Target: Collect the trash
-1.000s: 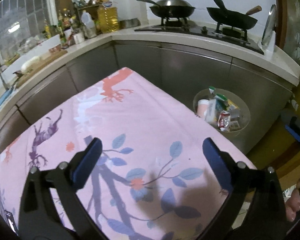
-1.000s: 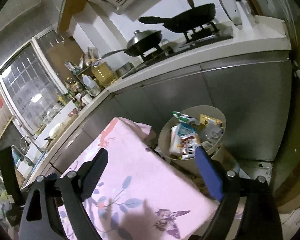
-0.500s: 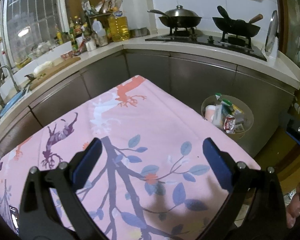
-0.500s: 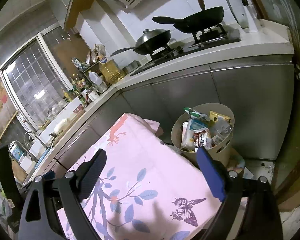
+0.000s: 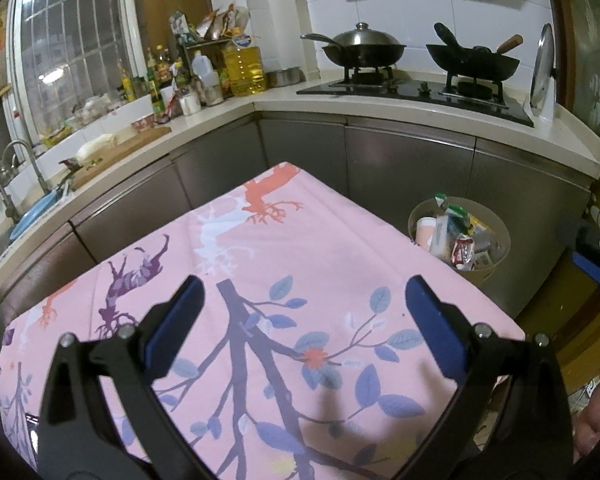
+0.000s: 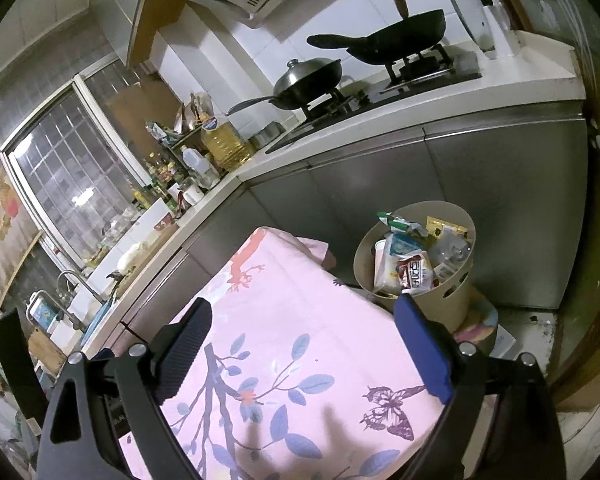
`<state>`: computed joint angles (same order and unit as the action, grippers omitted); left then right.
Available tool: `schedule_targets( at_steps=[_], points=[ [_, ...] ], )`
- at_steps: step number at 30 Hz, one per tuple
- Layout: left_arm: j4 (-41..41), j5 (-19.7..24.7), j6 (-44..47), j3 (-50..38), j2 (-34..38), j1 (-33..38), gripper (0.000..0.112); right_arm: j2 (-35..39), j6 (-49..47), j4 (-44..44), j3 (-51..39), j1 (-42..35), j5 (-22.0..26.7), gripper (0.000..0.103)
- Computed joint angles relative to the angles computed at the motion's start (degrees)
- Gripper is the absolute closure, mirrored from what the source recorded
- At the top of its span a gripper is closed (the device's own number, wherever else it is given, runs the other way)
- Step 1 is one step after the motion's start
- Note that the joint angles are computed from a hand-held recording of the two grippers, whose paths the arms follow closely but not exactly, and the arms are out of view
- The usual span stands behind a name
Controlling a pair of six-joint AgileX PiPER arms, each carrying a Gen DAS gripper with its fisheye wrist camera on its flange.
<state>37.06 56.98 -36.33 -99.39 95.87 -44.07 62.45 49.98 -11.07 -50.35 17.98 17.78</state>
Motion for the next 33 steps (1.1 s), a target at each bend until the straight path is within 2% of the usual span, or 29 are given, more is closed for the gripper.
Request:
schedule_targets(
  at_steps=[7,21,26,33],
  points=[
    [1.9,0.3,-1.7,1.9,-1.4,-0.3,0.015,0.4,7.9,-6.5,-0.2,1.7,1.3,0.014],
    [3.7,0.0,-2.6,4.1,-2.7,0.1,0.015,0.8,13.2,-10.2,-0.2,3.7,1.1,0.014],
    [3.4,-0.7,-2.6,5.2,-3.3,0.4,0.015,1.2,12.1,-8.9,-0.4,3.7,1.0,0.014],
    [3.3,-0.8,-2.4,5.3,-3.3,0.4,0.015,2.1,6.8,-2.8,0.0,2.6,0.2,0.014]
  ],
)
